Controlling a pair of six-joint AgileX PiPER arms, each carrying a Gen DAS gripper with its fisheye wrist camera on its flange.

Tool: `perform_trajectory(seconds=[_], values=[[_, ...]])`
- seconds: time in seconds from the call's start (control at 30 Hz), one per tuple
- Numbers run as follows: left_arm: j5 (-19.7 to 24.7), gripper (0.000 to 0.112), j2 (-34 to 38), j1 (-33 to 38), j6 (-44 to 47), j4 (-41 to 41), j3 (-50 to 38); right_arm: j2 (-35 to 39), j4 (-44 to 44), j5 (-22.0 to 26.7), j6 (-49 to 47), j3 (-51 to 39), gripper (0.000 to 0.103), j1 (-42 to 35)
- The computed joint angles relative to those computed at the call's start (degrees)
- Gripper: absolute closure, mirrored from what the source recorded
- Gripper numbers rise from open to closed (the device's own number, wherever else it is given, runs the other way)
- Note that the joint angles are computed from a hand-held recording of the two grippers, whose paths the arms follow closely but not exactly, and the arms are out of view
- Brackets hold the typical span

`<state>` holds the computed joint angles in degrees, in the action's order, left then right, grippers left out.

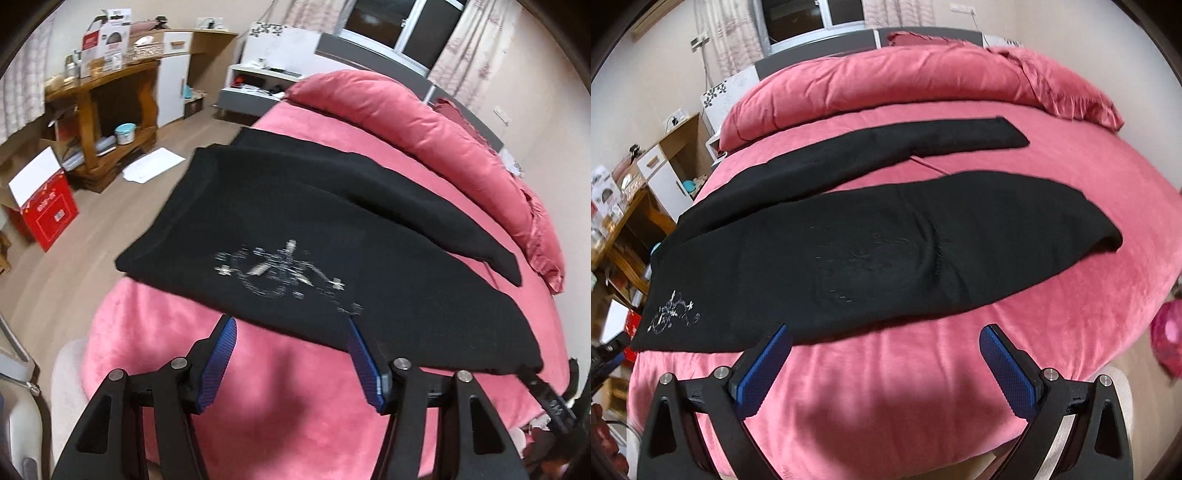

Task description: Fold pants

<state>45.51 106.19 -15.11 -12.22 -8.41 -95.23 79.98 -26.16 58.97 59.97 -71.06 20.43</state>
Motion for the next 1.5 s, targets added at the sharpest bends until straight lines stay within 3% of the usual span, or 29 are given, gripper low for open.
perform_trajectory(seconds=[0.07, 0.17, 0.27, 0.4, 0.53, 0.63, 0.73, 0.87, 1.03, 1.2, 1.3, 1.43, 1.5], values=[[-3.04, 0.051, -0.14, 2.31, 3.05, -4.53, 2.48, -0.76, 0.42, -1.09, -0.99, 1.50, 0.004, -2.39], [-2.69, 0.051, 1.49, 5.49, 5.18, -10.77, 2.55, -2.29, 1.52, -2.55, -1.89, 4.20, 0.004, -6.60], [-2.72, 0.051, 2.50, 6.97, 4.08, -10.40, 2.46, -3.92, 5.77, -5.18, -4.05, 7.01, 0.004, -12.20], [-7.09, 0.051, 2.49, 7.67, 3.52, -9.23, 4.59, -5.90, 13.65, -10.25, -9.82, 11.04, 0.009, -20.20], [-8.16, 0.051, 3.19, 9.12, 7.04, -12.29, 5.22, -6.97, 17.65, -12.11, -13.69, 12.67, 0.009, -26.21], [-7.96, 0.051, 4.04, 10.38, 10.05, -16.47, 5.04, -8.48, 24.28, -14.38, -21.39, 14.22, 0.013, -32.89], [-7.57, 0.051, 4.90, 11.52, 12.39, -20.37, 5.00, -9.96, 36.77, -17.07, -32.80, 16.66, 0.016, -43.25], [-7.14, 0.051, 6.30, 13.17, 13.70, -24.47, 5.32, -9.19, 47.69, -18.00, -42.22, 18.80, 0.027, -52.25], [-9.42, 0.052, 7.49, 14.14, 16.19, -29.00, 6.46, -6.49, 56.86, -20.45, -55.30, 20.14, 0.032, -57.35], [-10.59, 0.052, 8.29, 13.86, 17.66, -30.23, 6.00, -2.77, 67.99, -23.93, -67.40, 21.23, 0.046, -61.32], [-10.78, 0.054, 9.18, 14.77, 18.77, -34.16, 5.40, -0.59, 75.09, -24.12, -73.44, 20.70, 0.047, -64.24], [-12.15, 0.067, 10.13, 15.00, 16.34, -33.53, 4.87, 3.09, 80.34, -23.11, -76.69, 18.09, 0.049, -67.62], [-12.53, 0.075, 10.75, 15.26, 15.25, -33.02, 4.46, 4.52, 79.56, -23.16, -75.31, 16.57, 0.056, -68.61]])
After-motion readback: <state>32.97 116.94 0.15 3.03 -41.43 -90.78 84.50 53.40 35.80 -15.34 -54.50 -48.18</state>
